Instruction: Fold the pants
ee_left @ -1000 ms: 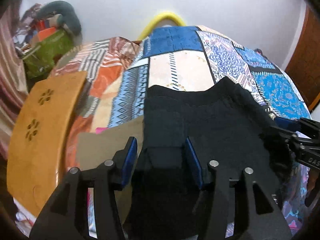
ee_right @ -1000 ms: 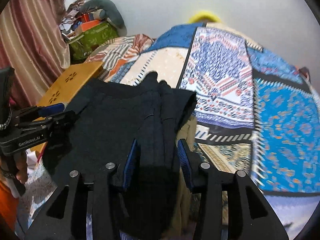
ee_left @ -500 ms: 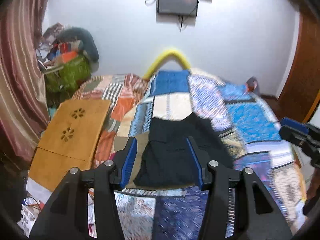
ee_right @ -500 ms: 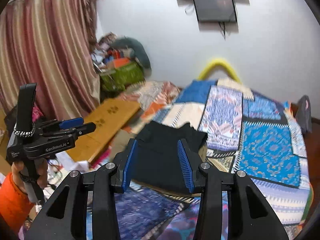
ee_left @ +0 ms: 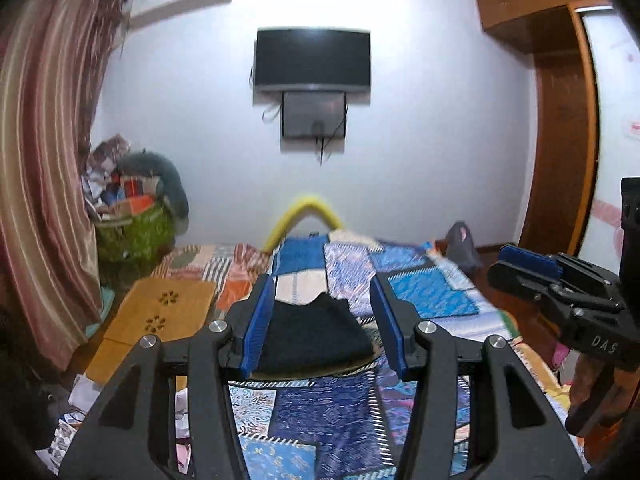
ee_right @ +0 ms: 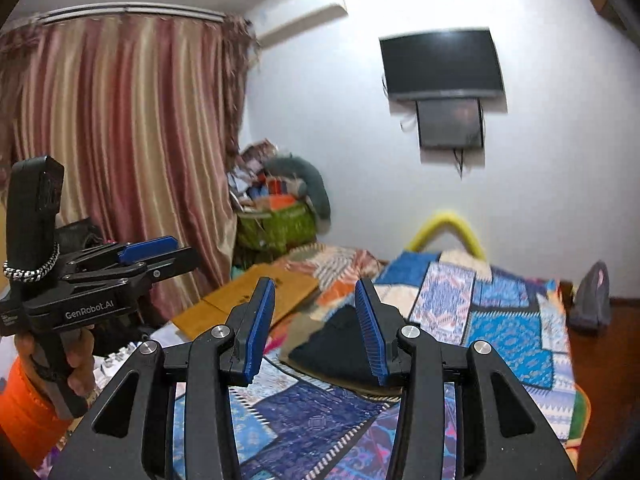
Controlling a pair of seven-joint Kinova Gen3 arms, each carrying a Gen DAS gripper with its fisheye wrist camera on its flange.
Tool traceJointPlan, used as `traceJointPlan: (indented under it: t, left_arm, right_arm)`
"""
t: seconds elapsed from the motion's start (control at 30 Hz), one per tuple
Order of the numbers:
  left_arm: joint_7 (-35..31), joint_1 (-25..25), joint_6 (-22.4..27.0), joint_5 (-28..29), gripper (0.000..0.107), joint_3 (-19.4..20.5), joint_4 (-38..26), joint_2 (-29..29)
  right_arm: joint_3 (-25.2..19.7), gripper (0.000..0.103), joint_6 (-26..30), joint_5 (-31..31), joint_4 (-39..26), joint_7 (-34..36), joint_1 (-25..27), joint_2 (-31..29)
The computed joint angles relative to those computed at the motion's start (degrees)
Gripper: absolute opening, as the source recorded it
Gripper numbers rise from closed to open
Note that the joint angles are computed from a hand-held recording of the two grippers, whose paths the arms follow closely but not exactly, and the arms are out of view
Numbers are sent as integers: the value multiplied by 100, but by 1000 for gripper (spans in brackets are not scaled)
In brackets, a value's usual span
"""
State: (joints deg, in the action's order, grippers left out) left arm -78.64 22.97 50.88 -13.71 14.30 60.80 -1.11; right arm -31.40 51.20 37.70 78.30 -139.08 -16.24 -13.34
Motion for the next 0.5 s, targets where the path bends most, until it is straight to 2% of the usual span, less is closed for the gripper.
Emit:
traceJointPlan:
  t: [0.07, 0.17, 0.3, 0.4, 0.47, 0.5]
  left_arm:
    - [225, 31, -247, -180, 51, 80, 431, -382]
    - [386, -157, -511, -152, 51, 264, 928, -843]
    - [556, -458, -824, 27, 52, 422, 1486, -1381]
    - [486, -616, -913, 279, 63, 471, 1702, -1606]
    - [431, -749, -949, 412, 67, 532, 1839, -1746]
    - [428, -848, -966, 451, 73, 587, 1897, -1804]
  right_arm:
    - [-288, 38, -13, 312, 165, -288, 119, -172]
    - [-727, 38, -195, 577, 466, -722, 464, -556]
    - [-1088, 38, -419, 518, 751, -934, 897, -971]
    - [-1259, 46, -507, 350, 815, -960, 1209, -1112]
    - [-1274, 57, -603, 194, 893, -958, 1349, -1208]
    - [-1312, 60, -618, 125, 906, -957, 1444, -1248]
